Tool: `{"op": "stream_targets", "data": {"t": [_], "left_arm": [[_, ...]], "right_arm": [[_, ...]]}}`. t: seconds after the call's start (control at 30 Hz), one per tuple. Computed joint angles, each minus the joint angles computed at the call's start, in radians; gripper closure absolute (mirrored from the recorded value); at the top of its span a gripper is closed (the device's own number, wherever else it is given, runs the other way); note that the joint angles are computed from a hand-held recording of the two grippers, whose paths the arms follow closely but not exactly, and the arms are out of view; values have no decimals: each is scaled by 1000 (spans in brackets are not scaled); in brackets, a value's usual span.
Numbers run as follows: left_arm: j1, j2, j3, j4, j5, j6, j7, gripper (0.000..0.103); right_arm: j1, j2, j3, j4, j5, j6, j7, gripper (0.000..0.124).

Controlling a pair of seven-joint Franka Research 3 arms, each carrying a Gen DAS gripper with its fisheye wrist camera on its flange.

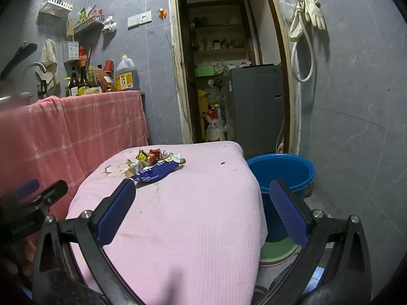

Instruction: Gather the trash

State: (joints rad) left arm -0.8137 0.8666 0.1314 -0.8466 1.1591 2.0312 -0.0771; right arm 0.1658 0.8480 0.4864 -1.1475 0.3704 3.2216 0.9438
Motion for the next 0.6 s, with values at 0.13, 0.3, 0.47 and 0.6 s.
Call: {"op": "stream_targets", "data": {"t": [0.13,0.3,0.47,0.6], "left_arm": [[1,3,-2,7,-5,0,5,2],[-2,-5,-1,-8,2,3,-4,2],[0,-6,-3,-10,1,3,-5,2],[1,-2,-3,-2,-2,0,-4,2]], "right_arm": [[-12,6,24,-2,-6,11,-4,21],[-14,5,26,-4,-13,14,0,21],[-12,7,22,-1,-18,12,7,21],[-14,7,25,-1,-20,11,7,21]]}}
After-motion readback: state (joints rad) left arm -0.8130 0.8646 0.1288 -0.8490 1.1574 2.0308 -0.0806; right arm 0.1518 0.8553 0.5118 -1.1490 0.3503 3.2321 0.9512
